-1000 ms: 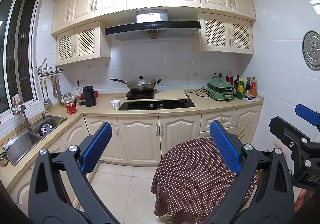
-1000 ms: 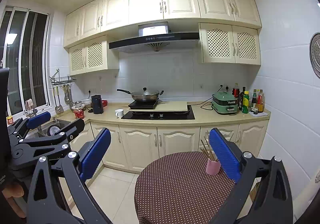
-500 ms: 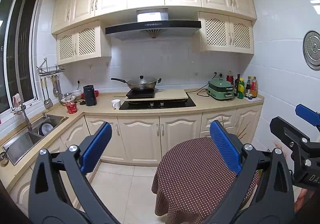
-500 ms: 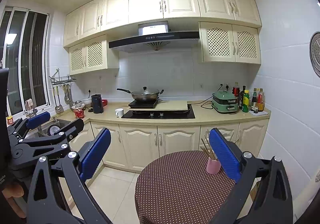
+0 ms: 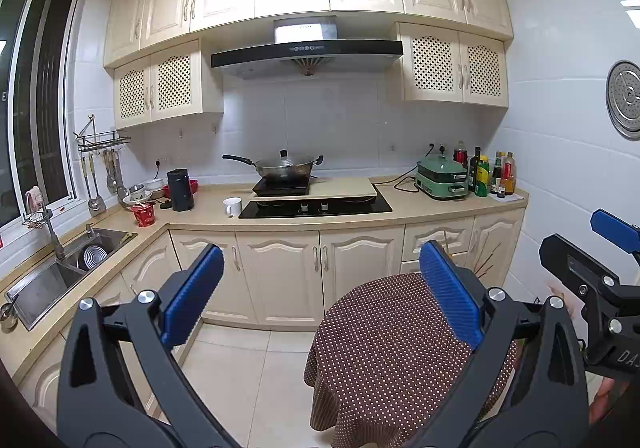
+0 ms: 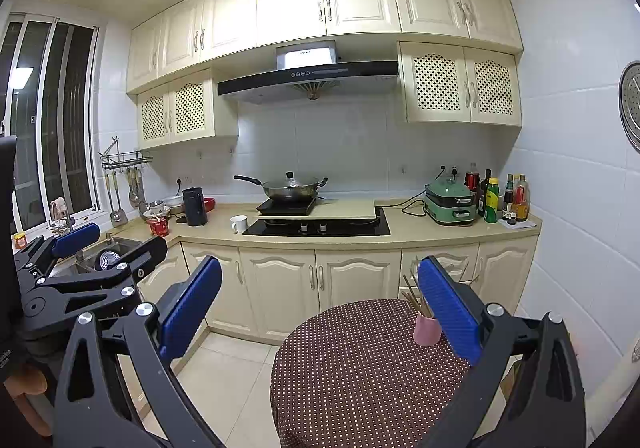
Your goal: Organize utensils
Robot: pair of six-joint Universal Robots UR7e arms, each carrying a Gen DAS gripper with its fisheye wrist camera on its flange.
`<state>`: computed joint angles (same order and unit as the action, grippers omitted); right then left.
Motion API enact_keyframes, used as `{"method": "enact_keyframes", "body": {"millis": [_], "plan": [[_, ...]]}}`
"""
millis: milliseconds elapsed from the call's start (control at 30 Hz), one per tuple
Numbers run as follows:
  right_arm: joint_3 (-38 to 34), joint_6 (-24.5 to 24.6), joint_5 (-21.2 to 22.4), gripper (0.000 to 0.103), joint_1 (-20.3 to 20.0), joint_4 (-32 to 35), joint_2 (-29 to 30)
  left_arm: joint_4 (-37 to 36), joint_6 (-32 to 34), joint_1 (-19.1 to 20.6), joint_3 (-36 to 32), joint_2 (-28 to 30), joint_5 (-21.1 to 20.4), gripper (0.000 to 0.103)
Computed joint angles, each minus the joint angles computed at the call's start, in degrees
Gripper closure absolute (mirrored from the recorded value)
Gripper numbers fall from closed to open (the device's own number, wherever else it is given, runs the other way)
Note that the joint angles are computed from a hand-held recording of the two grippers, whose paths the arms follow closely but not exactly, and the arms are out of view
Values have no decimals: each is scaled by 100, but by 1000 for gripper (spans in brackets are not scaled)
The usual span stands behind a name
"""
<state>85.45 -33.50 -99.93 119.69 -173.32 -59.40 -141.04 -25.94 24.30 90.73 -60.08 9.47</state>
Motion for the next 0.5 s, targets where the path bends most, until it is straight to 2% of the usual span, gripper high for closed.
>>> {"method": "enact_keyframes", "body": {"millis": [500], "plan": [[-37, 47, -17, 8, -15, 74, -5, -182, 147, -15, 46, -2, 5, 7]]}}
